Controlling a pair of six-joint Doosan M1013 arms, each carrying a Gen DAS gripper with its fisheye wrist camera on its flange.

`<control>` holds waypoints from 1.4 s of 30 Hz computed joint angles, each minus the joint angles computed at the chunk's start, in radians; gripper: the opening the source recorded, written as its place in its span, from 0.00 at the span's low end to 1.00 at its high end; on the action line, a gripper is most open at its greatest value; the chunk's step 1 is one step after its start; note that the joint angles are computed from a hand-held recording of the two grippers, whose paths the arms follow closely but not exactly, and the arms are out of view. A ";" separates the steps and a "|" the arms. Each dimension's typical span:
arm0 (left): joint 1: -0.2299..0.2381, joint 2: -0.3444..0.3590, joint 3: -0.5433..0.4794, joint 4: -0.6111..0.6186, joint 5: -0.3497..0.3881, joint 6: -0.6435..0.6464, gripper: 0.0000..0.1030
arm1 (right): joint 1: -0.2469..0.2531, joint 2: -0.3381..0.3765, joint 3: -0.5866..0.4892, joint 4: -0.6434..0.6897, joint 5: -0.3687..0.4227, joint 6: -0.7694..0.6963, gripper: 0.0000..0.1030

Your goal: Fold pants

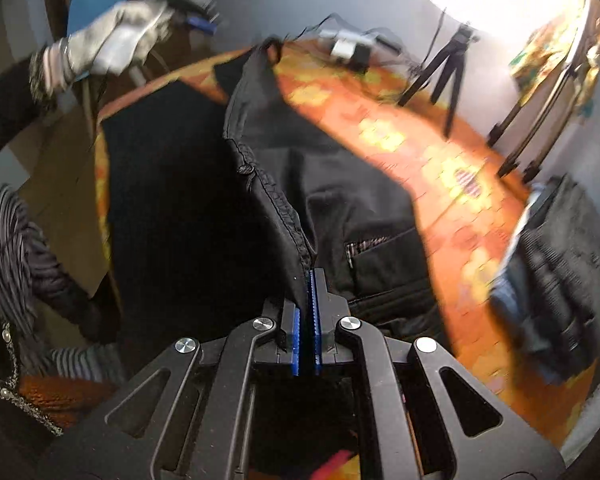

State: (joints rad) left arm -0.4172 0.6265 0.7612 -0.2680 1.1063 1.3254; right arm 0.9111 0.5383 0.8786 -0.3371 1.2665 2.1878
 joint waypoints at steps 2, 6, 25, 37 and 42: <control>-0.019 0.024 -0.043 0.019 0.036 0.002 0.56 | 0.007 0.011 -0.001 0.006 0.010 -0.011 0.05; -0.047 0.076 -0.127 0.056 0.134 -0.019 0.56 | 0.013 0.014 0.003 0.015 0.004 -0.011 0.05; -0.043 0.114 -0.126 0.157 0.089 -0.117 0.09 | 0.027 0.016 0.001 -0.066 0.036 -0.008 0.05; -0.007 -0.140 0.214 0.068 -0.197 -0.026 0.08 | 0.067 0.001 -0.022 -0.177 0.098 0.015 0.05; 0.013 -0.258 0.441 0.057 -0.240 -0.008 0.08 | 0.097 0.005 -0.010 -0.125 0.117 -0.036 0.05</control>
